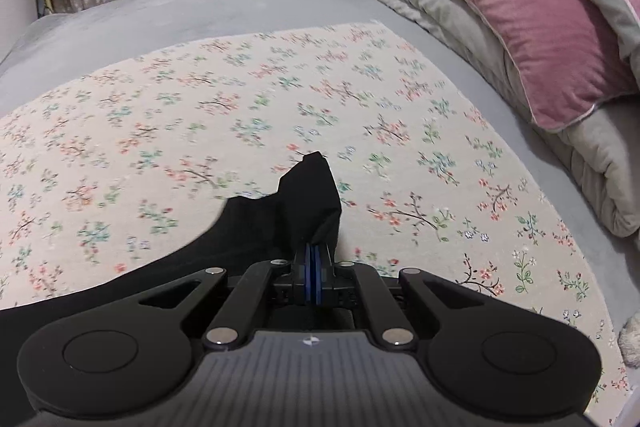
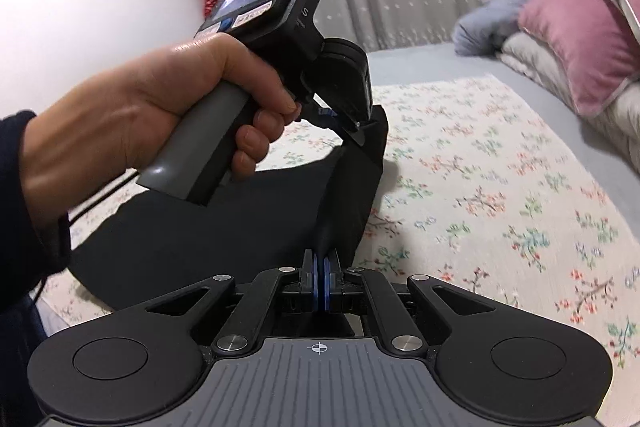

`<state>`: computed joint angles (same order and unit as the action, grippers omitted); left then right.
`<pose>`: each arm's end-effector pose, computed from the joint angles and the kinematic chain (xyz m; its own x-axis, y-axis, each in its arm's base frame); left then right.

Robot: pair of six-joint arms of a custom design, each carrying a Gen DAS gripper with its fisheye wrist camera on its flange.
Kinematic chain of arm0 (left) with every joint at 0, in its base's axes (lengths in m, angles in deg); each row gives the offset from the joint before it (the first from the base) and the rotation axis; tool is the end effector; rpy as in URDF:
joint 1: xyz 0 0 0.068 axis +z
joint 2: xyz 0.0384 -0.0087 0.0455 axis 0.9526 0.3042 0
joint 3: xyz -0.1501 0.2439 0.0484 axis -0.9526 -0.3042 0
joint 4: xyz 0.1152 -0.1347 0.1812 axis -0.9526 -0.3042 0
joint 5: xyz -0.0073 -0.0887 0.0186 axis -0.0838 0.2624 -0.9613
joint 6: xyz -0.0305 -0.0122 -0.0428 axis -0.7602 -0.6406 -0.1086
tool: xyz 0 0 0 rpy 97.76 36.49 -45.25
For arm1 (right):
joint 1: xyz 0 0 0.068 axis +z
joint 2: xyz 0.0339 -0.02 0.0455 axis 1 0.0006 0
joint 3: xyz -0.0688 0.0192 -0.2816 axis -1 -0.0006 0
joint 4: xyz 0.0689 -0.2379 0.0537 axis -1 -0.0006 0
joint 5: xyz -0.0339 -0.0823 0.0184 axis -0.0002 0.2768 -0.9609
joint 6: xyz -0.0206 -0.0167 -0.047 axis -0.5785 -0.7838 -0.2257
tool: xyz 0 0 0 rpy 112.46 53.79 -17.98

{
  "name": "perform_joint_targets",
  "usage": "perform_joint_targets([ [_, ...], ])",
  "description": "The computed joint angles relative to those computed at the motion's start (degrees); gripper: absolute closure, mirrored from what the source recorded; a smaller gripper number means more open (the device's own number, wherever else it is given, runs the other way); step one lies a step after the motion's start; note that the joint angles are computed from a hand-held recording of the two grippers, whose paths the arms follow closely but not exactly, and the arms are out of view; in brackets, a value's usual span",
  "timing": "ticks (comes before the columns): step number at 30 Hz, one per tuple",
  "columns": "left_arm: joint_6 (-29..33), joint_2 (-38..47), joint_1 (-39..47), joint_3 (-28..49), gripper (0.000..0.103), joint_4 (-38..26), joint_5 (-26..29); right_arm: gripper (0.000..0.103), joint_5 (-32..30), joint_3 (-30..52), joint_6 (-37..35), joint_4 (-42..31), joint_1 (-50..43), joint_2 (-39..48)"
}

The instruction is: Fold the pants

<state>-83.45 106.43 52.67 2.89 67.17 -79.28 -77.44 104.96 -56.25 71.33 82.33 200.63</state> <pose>0.3317 -0.1101 0.0791 -0.7731 -0.0003 -0.6343 -0.0026 1.0000 0.0026 0.2446 -0.0088 0.0630 -0.5374 -0.0927 -0.8382 -0.5383 0.8029 0.2563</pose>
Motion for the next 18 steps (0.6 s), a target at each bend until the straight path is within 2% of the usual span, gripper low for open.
perform_joint_targets([
  [6, 1.95, -6.4, 5.73, -9.04, 0.085, 6.11, 4.97, 0.099, -0.42, -1.91, -1.12, 2.39, 1.8, -1.23],
  [10, 3.71, -9.81, 11.57, -13.34, 0.085, 8.17, 10.01, 0.099, -0.72, -2.14, 0.57, 4.45, 5.17, -1.09],
  [18, 7.7, -11.63, 23.62, -19.11, 0.085, 13.65, 19.66, 0.1, 6.99, -4.77, 3.13, 10.45, 18.69, -2.02],
])
